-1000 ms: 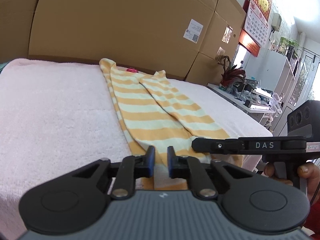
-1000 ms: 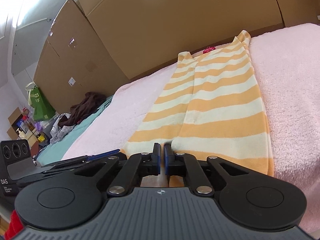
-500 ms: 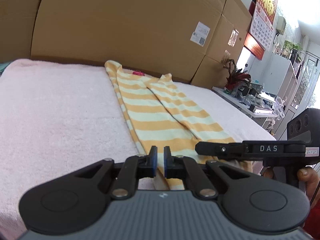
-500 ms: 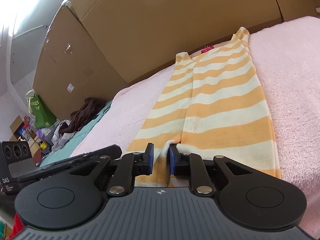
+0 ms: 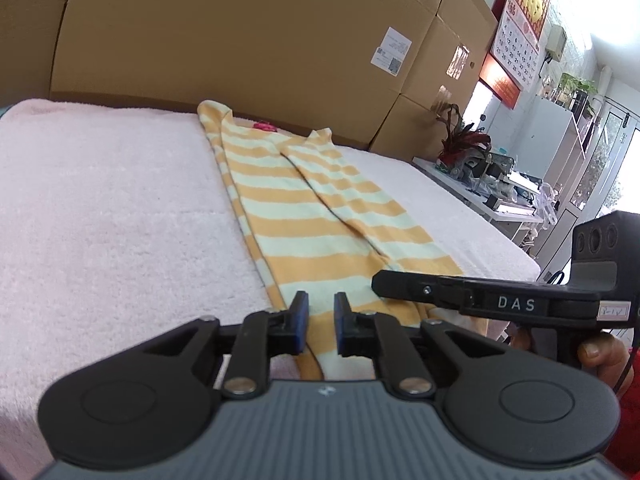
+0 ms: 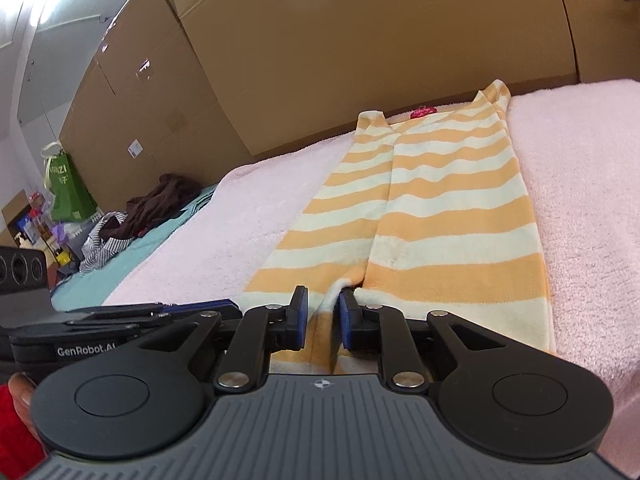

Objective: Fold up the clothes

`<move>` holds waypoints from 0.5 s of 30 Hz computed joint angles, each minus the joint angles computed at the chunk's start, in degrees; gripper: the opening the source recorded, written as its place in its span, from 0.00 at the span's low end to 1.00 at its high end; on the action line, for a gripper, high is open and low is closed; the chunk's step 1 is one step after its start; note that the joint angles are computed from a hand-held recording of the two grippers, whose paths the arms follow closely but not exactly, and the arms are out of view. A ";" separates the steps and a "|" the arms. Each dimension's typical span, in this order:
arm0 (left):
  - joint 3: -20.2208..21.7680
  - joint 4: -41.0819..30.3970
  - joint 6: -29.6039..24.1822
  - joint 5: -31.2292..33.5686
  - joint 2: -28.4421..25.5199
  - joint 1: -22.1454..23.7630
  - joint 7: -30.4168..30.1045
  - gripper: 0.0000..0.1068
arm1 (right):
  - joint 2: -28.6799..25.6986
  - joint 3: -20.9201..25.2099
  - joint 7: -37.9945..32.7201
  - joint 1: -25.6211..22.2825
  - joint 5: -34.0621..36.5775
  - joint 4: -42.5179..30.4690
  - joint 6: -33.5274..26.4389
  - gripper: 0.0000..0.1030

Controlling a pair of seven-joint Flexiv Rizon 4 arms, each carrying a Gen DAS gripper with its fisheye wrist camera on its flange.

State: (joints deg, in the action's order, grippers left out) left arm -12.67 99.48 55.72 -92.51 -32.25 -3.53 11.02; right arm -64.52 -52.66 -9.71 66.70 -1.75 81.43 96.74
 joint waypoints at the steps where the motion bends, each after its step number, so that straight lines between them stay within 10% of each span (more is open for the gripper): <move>1: 0.02 -0.18 0.51 -0.06 -0.11 -0.21 0.18 0.07 | -0.44 -0.86 -0.11 0.48 -0.20 0.08 -0.39 0.14; 15: -0.45 -2.50 4.72 2.85 -1.47 -0.43 -0.03 0.13 | -2.77 -3.10 -1.83 1.42 2.14 0.20 1.57 0.12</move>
